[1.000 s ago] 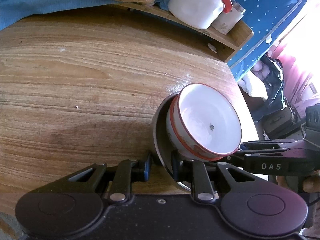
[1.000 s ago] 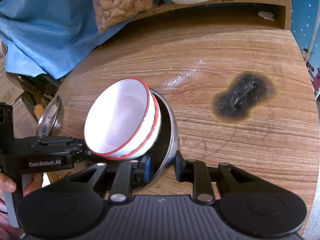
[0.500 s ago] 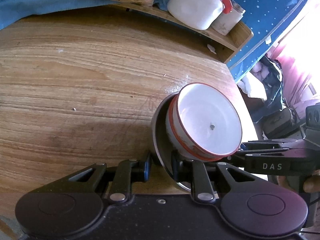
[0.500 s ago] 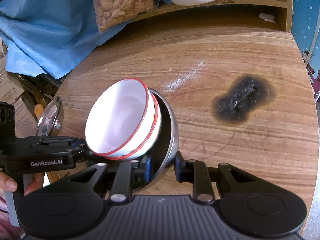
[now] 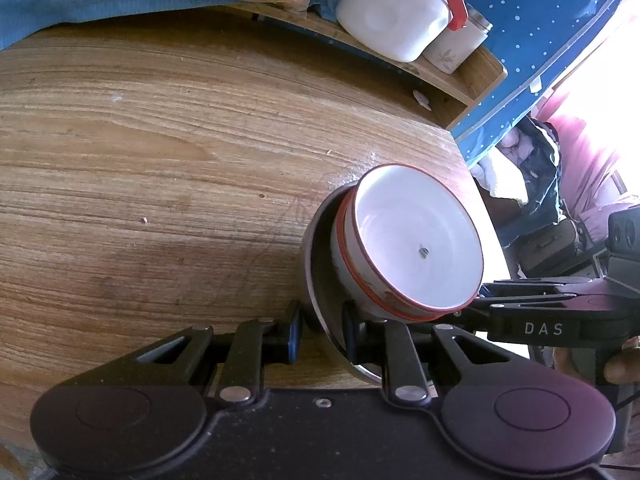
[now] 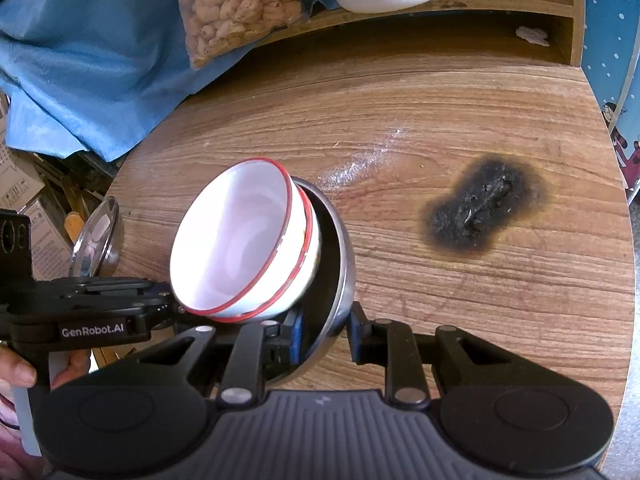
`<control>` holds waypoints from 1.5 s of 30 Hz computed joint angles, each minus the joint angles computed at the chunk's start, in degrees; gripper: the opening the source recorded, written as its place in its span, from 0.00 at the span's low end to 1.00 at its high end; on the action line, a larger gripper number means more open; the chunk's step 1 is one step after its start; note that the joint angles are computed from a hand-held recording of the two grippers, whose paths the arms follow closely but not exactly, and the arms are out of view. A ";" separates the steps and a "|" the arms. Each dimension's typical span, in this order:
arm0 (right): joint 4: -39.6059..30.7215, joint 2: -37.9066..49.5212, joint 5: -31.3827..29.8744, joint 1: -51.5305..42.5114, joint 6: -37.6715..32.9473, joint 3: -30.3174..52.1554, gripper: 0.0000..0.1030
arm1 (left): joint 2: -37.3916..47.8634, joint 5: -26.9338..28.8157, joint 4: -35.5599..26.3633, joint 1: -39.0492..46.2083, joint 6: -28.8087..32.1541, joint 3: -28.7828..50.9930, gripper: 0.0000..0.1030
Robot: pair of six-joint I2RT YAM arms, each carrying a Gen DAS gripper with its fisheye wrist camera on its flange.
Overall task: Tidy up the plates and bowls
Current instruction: 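Lift the steel bowl with nested white bowls using both grippers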
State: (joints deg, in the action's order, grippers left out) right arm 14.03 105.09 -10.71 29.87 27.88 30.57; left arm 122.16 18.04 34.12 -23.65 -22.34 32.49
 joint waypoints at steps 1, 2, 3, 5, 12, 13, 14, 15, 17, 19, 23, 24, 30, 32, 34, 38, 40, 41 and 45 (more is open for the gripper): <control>-0.04 -0.06 0.07 0.10 0.09 -0.01 0.24 | -0.06 0.03 -0.11 -0.03 -0.01 0.04 0.21; -0.19 -0.02 0.03 0.15 0.15 0.10 0.24 | -0.04 0.15 -0.10 0.07 -0.05 0.02 0.21; -0.30 0.04 0.08 0.30 0.35 0.23 0.24 | -0.01 0.28 -0.09 0.18 -0.13 0.00 0.21; -0.33 0.18 0.06 0.41 0.39 0.38 0.24 | -0.02 0.43 0.08 0.39 -0.18 -0.18 0.21; -0.12 0.06 -0.15 0.52 0.27 0.43 0.24 | -0.21 0.86 1.24 1.08 -0.45 -1.15 0.21; -0.05 -0.07 -0.10 0.61 0.19 0.39 0.24 | -0.30 0.89 1.61 1.20 -0.53 -1.40 0.21; 0.03 -0.25 0.09 0.82 0.15 0.33 0.24 | -0.47 0.88 1.98 1.29 -0.53 -1.68 0.21; -0.03 -0.45 0.19 0.90 -0.04 0.31 0.24 | -0.66 0.90 2.18 1.42 -0.46 -1.94 0.21; -0.27 -0.83 0.33 1.14 -0.09 0.40 0.24 | -1.22 0.93 2.63 1.70 -0.36 -2.67 0.21; -0.42 -1.13 0.61 1.60 -0.06 0.54 0.24 | -1.72 0.97 2.89 2.00 -0.21 -3.22 0.21; -0.71 -1.63 0.97 2.34 0.04 0.77 0.24 | -2.69 1.03 3.82 2.68 -0.05 -4.67 0.21; -0.81 -1.68 1.05 2.55 0.03 0.92 0.24 | -2.78 1.05 4.00 2.86 -0.01 -4.85 0.21; -1.23 -1.28 1.90 4.50 0.56 2.39 0.24 | -4.00 1.20 5.33 4.35 0.42 -6.90 0.21; -1.30 -1.00 2.03 4.95 0.60 2.93 0.24 | -4.44 1.17 5.68 4.85 0.62 -7.55 0.21; -1.31 -0.59 2.25 5.45 0.63 3.52 0.24 | -4.86 1.31 5.83 5.52 0.88 -8.14 0.21; -1.51 0.18 2.35 6.15 0.50 4.60 0.24 | -5.27 1.57 6.26 6.73 1.32 -9.00 0.20; -1.62 0.70 2.49 6.56 0.40 5.20 0.24 | -5.30 1.65 6.46 7.20 1.52 -9.36 0.20; -1.79 0.91 2.58 6.78 0.34 5.57 0.24 | -5.31 1.75 6.48 7.50 1.66 -9.51 0.20; -2.18 1.73 2.50 7.32 0.23 6.76 0.24 | -5.24 2.10 6.45 8.65 2.02 -9.78 0.20</control>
State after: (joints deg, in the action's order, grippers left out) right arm 11.85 106.82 -8.21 37.19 28.11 37.33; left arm 116.92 20.15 40.57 -15.01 -20.32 22.71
